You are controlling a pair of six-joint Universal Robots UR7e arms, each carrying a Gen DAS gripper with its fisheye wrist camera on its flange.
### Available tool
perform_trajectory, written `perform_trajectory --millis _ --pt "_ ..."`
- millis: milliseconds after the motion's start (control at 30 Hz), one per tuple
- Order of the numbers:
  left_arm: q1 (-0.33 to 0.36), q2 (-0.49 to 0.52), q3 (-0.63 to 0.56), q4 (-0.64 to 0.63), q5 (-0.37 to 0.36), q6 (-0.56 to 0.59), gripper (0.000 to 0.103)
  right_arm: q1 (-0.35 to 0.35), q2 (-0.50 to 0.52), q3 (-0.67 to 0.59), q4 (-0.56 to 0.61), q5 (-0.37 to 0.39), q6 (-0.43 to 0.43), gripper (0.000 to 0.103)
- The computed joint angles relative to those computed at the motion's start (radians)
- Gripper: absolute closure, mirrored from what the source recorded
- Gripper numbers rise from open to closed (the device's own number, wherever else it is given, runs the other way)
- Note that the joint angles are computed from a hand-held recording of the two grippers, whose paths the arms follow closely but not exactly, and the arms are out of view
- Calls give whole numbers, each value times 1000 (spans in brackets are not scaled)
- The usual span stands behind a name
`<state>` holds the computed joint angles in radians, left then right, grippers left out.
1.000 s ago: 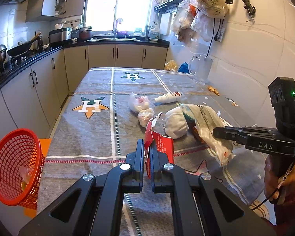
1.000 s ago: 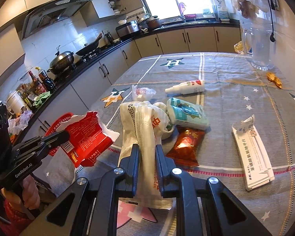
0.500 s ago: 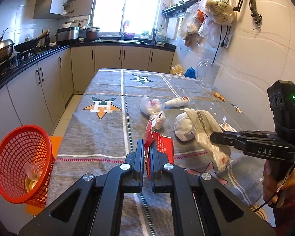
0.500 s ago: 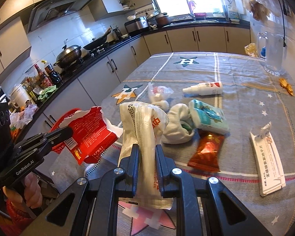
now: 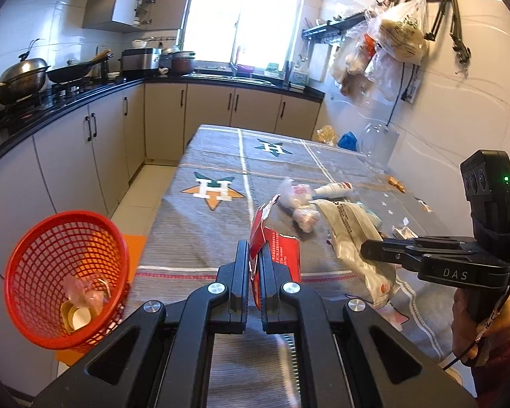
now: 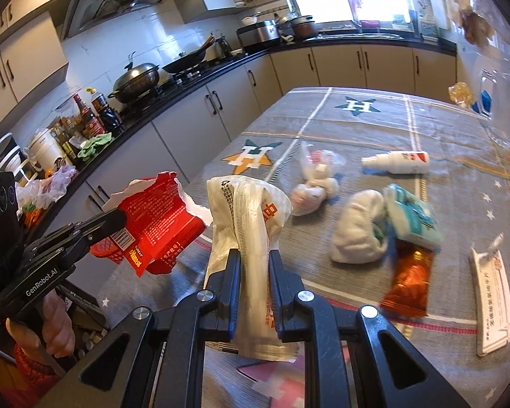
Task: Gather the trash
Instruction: 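Carry both bags over the red wastebasket and open both tools to drop them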
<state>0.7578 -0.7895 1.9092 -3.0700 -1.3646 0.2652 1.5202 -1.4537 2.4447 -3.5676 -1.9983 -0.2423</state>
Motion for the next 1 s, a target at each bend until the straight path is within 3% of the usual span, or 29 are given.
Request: perform_trajectory --millis 767,1000 --pt "119 -75 -16 -71 135 -35 98 128 250 -283 187 28 2 86" --pt "158 -76 -29 -89 206 -46 98 138 332 -400 282 73 36 86"
